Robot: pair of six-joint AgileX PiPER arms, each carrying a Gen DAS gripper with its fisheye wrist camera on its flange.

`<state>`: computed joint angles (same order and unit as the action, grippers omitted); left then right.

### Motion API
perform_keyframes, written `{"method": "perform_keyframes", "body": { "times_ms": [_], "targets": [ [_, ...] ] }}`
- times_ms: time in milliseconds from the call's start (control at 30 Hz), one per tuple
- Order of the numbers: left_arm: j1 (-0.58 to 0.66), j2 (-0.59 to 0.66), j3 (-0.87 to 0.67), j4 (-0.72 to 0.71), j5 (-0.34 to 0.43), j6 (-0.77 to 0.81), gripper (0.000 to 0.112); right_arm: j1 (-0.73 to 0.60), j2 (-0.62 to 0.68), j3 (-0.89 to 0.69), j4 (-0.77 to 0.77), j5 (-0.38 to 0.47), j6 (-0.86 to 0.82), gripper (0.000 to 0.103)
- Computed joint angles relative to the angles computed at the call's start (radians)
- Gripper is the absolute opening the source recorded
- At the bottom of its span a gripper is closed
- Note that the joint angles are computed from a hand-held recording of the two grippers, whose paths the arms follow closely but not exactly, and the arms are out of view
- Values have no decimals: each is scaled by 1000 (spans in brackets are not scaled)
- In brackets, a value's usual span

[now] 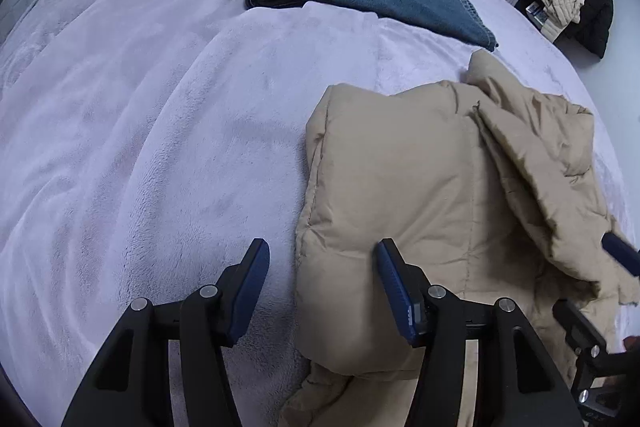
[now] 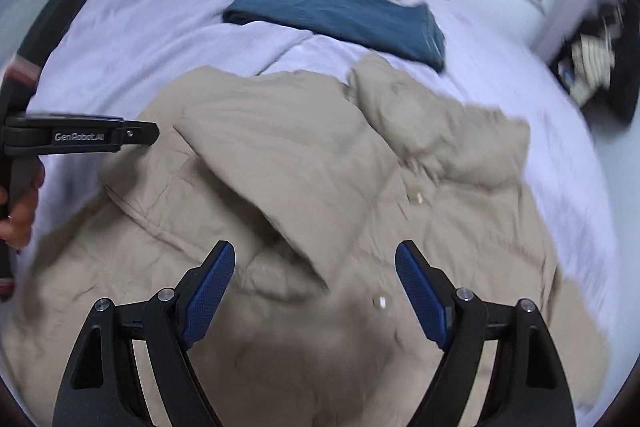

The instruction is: Fold large clothes

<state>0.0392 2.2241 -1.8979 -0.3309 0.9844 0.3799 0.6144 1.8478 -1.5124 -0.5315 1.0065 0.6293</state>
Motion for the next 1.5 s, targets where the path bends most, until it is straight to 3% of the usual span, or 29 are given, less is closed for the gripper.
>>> {"method": "perform_keyframes", "body": {
  "times_ms": [100,200,300,400,500,567,633,667,700,833,967,1000,1100,1233,1367,1433,1500],
  "targets": [
    [-18,-16,57,26,-66,-10,58,-7,57,-63,-126,34,79,85],
    [-32,-27,78,53,-95,-6,58,-99,-16,-6,-143,20,241,85],
    [-32,-26,73,68,-102,9,58,-236,-159,157,-24,-110,334,85],
    [-48,-34,77,109,-121,0,58,-407,-270,318,216,-239,283,85],
    [-54,-53,61,140,-108,3,58,-539,-358,433,378,-281,259,85],
    [-41,-78,48,102,-107,39,58,-581,-427,490,399,-299,287,85],
    [-31,-75,1,56,-85,68,58,-596,-469,514,420,-328,254,70],
    [-29,-61,-42,30,-59,79,58,-598,-461,497,447,-329,196,40],
    [-30,-40,-91,7,-28,87,58,-598,-441,473,473,-324,139,24],
    [-88,32,-173,48,16,53,58,-548,-311,367,533,-287,-82,19],
    [-134,50,-83,154,-71,-24,58,-503,-168,323,453,-253,-73,17],
    [-133,53,-71,152,-83,-30,59,-510,-145,332,444,-272,-79,8],
    [-145,50,-51,178,-107,-51,59,-535,-141,366,472,-329,-115,4],
    [-167,36,-58,255,-87,-108,59,-565,-210,407,484,-303,-103,6],
    [-184,-29,-25,274,-59,-130,59,-722,-346,517,671,-291,-234,16],
    [-201,-82,23,259,-55,-126,59,-853,-428,589,818,-282,-351,27],
    [-232,-135,71,254,-53,-133,60,-971,-504,649,904,-254,-416,51]
  ]
}}
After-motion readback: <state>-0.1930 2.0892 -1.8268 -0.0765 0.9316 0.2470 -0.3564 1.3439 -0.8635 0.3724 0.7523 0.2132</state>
